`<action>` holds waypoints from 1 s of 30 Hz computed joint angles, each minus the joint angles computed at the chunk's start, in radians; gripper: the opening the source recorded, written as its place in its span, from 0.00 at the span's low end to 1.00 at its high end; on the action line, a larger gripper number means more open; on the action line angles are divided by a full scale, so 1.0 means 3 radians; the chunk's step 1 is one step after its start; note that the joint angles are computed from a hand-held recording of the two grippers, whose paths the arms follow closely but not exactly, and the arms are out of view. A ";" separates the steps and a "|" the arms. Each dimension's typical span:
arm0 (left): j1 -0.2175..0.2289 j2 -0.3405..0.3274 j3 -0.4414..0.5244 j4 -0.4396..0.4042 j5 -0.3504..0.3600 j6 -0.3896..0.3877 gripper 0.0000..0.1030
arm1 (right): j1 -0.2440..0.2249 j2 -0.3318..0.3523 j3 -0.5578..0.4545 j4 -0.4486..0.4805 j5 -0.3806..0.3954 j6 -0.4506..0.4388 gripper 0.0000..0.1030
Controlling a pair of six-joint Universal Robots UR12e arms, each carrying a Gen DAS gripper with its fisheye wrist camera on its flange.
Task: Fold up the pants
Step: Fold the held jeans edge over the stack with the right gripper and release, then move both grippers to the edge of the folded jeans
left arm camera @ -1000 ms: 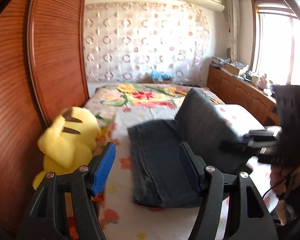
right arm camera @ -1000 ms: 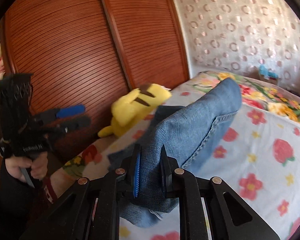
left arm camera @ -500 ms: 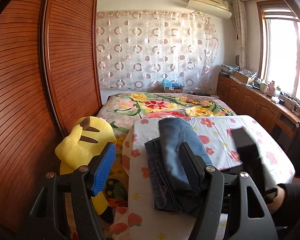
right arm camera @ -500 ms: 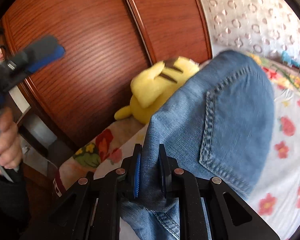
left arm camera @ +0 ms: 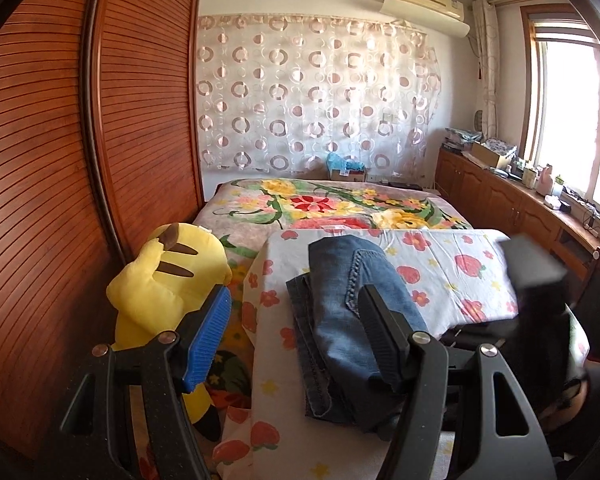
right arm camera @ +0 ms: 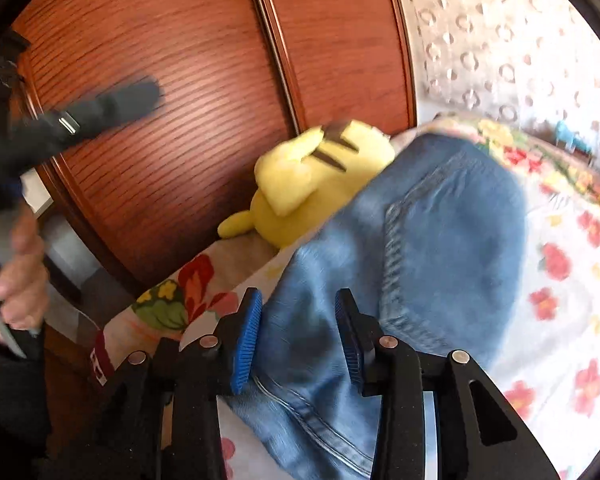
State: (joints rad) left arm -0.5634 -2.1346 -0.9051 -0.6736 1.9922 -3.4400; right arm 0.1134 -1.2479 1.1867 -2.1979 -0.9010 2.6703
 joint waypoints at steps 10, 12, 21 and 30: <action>-0.0017 -0.0188 0.0315 -0.0222 -0.0183 0.0271 0.65 | -0.0159 -0.0105 0.0119 -0.0544 -0.0230 0.0345 0.41; -0.0008 -0.0221 0.0373 -0.0286 -0.0273 0.0322 0.65 | -0.0181 -0.0134 0.0164 -0.0612 -0.0297 0.0405 0.41; 0.0033 -0.0290 0.0450 -0.0533 -0.0472 0.0448 0.65 | -0.0141 -0.0086 0.0121 -0.0685 -0.0518 0.0510 0.50; 0.0101 -0.0274 0.0366 -0.0616 -0.0739 0.0449 0.65 | -0.0126 -0.0021 0.0042 -0.0678 -0.0572 0.0485 0.55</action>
